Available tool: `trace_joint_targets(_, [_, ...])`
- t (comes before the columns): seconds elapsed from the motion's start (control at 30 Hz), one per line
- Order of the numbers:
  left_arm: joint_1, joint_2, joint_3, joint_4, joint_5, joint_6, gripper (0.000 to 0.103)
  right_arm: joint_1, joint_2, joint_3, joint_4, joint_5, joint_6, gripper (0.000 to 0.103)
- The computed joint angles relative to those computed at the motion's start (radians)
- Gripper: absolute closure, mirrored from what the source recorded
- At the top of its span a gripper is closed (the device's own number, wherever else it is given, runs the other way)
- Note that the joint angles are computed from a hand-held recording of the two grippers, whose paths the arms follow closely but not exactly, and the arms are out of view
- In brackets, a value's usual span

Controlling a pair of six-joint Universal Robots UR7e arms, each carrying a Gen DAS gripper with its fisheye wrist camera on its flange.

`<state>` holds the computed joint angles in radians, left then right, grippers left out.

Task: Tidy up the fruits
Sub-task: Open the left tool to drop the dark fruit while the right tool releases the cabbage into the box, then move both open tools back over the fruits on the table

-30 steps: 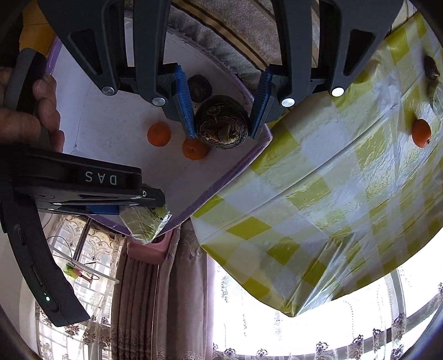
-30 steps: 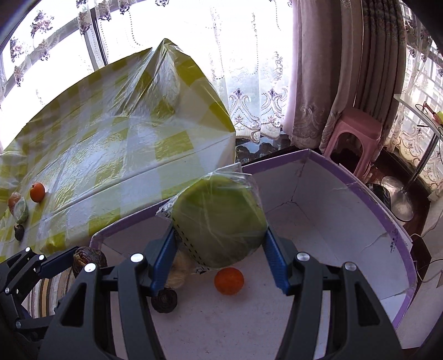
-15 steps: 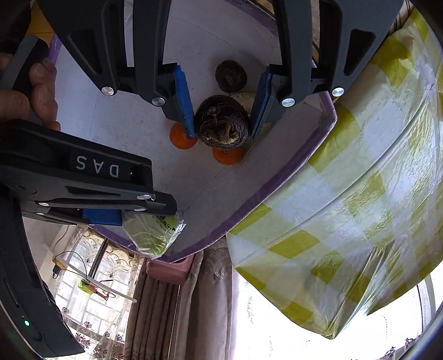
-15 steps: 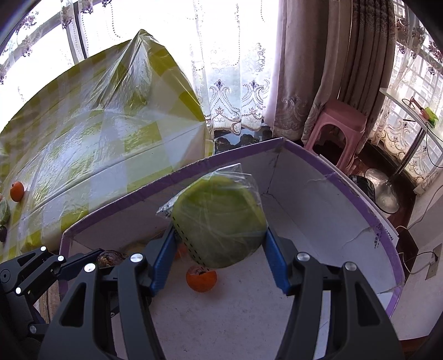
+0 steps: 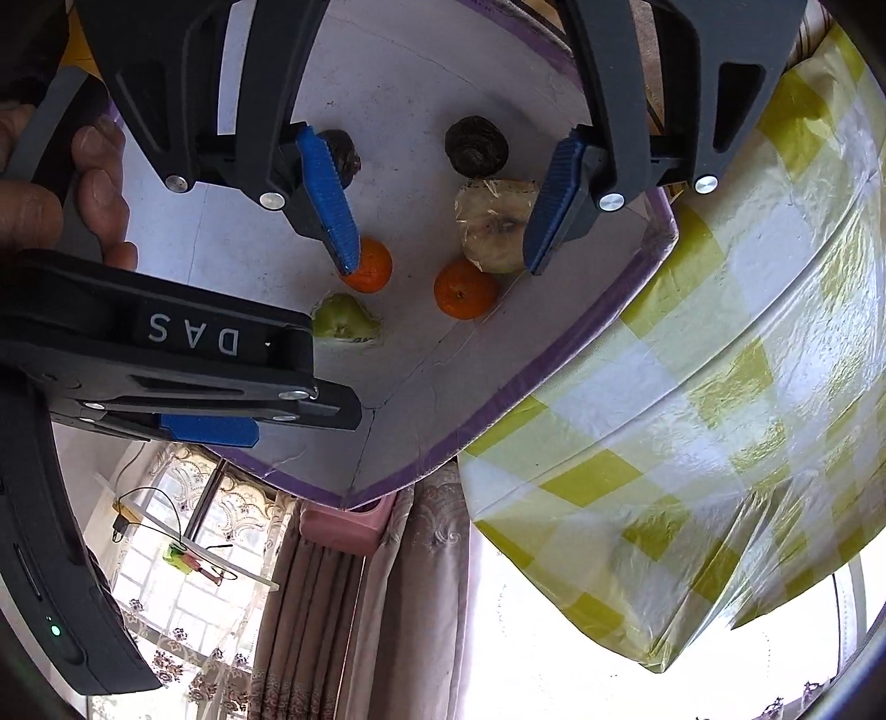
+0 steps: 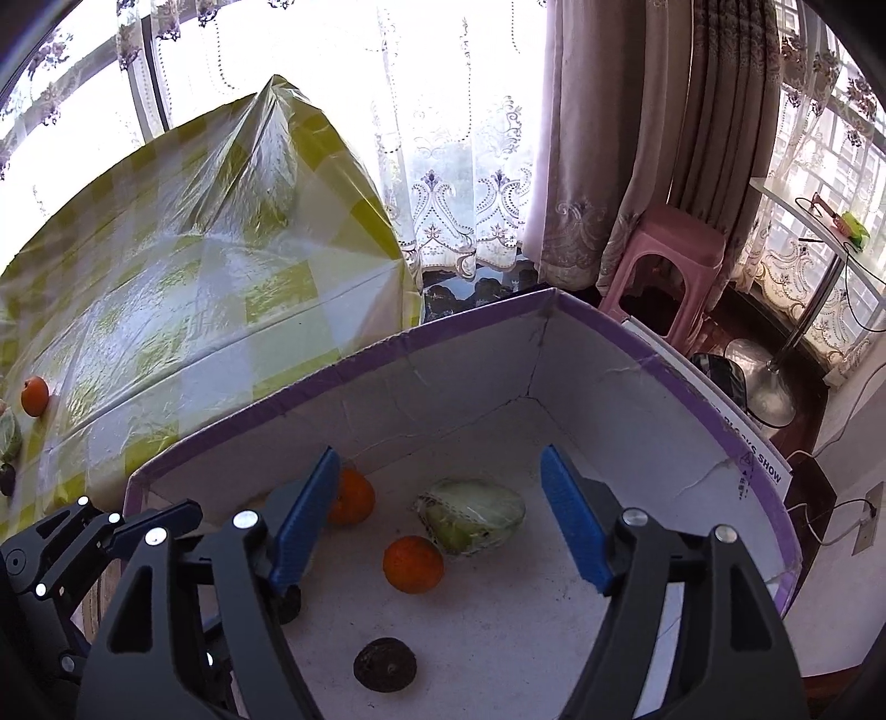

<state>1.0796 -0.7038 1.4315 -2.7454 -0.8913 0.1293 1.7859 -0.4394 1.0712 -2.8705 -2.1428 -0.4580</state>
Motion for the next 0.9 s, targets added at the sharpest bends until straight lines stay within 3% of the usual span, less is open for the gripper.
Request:
trace_joint_targets(0.47, [-0.006, -0.092, 0.107, -0.150, 0.036, -0.008, 0.038, 0.030, -0.027, 0.050, -0.065, 0.060, -0.024, 0.023])
trace_joint_targets(0.9, [0.024, -0.262, 0.252, -0.281, 0.081, -0.080, 0.038, 0.095, 0.029, 0.030, -0.011, 0.099, -0.058, 0.023])
